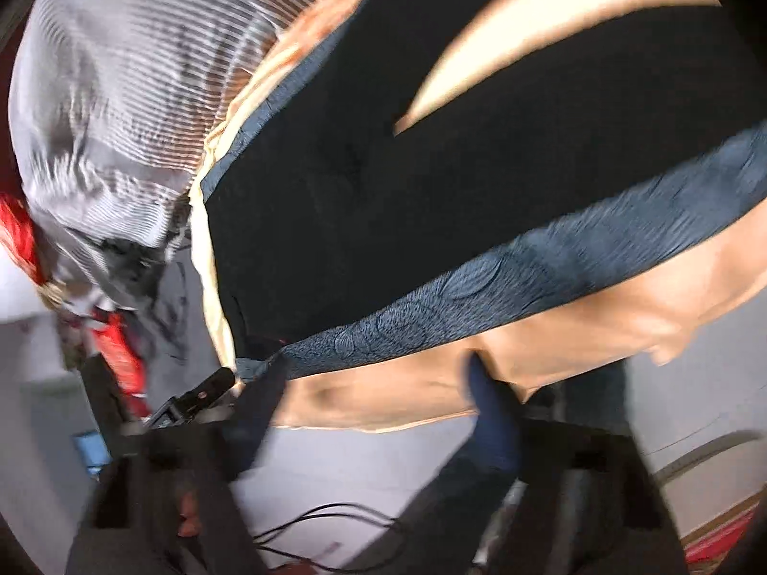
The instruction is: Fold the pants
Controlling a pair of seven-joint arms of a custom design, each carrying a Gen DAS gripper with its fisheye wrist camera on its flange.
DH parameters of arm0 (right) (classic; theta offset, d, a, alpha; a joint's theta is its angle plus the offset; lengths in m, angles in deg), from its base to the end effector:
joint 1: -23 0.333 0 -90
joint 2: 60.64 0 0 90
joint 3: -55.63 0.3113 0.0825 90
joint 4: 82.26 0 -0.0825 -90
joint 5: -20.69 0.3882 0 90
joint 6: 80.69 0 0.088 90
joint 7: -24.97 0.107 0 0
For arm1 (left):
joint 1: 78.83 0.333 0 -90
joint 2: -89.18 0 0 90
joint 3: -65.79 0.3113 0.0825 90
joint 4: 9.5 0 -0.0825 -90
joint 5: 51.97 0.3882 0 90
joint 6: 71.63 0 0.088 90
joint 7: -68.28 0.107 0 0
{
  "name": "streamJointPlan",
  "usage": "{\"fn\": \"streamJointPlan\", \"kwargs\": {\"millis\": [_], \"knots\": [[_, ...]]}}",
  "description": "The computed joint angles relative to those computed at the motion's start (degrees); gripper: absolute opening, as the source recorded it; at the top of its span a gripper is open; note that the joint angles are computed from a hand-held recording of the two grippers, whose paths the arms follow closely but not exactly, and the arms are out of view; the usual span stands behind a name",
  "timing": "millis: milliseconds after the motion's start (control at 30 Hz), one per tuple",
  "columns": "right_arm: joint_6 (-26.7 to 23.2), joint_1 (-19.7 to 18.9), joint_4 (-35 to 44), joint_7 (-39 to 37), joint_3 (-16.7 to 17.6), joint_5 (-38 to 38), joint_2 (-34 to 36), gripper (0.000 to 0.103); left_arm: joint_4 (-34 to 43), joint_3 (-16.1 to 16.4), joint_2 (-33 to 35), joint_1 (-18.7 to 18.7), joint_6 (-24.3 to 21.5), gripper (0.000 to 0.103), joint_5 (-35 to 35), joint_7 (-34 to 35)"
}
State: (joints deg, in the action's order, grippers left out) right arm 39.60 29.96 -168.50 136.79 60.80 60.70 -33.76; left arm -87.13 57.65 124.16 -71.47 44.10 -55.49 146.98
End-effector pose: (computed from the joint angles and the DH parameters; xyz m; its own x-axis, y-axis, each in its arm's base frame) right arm 0.6888 0.1692 0.4143 -0.4593 -0.6732 -0.5795 -0.8844 0.4078 0.2271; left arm 0.7297 0.0080 0.3694 0.2298 -0.9622 0.1459 -0.9713 -0.2362 -0.0280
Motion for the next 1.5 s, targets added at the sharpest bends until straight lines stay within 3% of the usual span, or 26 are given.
{"fn": "streamJointPlan", "kwargs": {"millis": [167, 333, 567, 633, 667, 967, 1100, 1300, 1367, 1400, 1500], "knots": [[9.0, -2.0, -10.7, -7.9, 2.4, 12.2, -1.1, 0.052, -5.0, -1.1, -0.6, 2.0, 5.3, 0.088, -4.6, -0.1], [15.8, -4.0, -16.5, -18.3, 4.6, 26.4, -0.3, 0.052, -9.0, -1.6, -1.2, 3.7, 7.6, 0.088, -8.8, -1.0], [18.6, -5.4, -16.6, -28.5, 6.3, 42.7, 2.0, 0.053, -14.4, -1.9, -3.5, 5.2, 10.0, 0.088, -13.3, -1.4], [17.7, -5.9, -15.2, -29.8, 6.7, 46.5, 3.1, 0.034, -14.9, -1.9, -3.6, 5.3, 10.4, 0.088, -14.0, -1.8], [17.0, -6.0, -14.5, -29.4, 6.7, 47.0, 3.2, 0.011, -15.3, -1.9, -3.8, 5.5, 11.0, 0.088, -14.4, -1.9], [7.5, -7.6, -3.9, -24.8, 5.8, 40.0, 5.0, 0.011, -18.9, -3.3, -4.8, 8.3, 18.0, 0.088, -23.9, -3.6], [3.4, -8.8, -0.3, -23.4, 6.2, 38.1, 6.6, 0.011, -22.6, -5.0, -6.0, 9.9, 22.0, 0.088, -31.7, -4.6], [-1.1, -9.8, 2.6, -22.1, 6.7, 34.4, 9.0, 0.011, -18.0, -5.6, -1.2, 7.8, 27.2, 0.088, -33.1, -7.0], [-2.3, -10.0, 2.6, -22.2, 6.5, 33.0, 9.0, 0.011, -16.6, -3.5, -0.8, 5.5, 28.0, 0.062, -28.1, -12.0], [-2.7, -9.8, 3.4, -22.0, 6.2, 31.9, 9.2, 0.010, -15.3, -2.4, -0.5, 4.7, 26.3, 0.038, -25.0, -14.5], [-6.2, -8.9, 10.9, -20.4, 5.3, 25.4, 12.3, 0.009, -16.1, -3.0, -2.0, 5.7, 27.1, 0.024, -22.6, -15.5]]}}
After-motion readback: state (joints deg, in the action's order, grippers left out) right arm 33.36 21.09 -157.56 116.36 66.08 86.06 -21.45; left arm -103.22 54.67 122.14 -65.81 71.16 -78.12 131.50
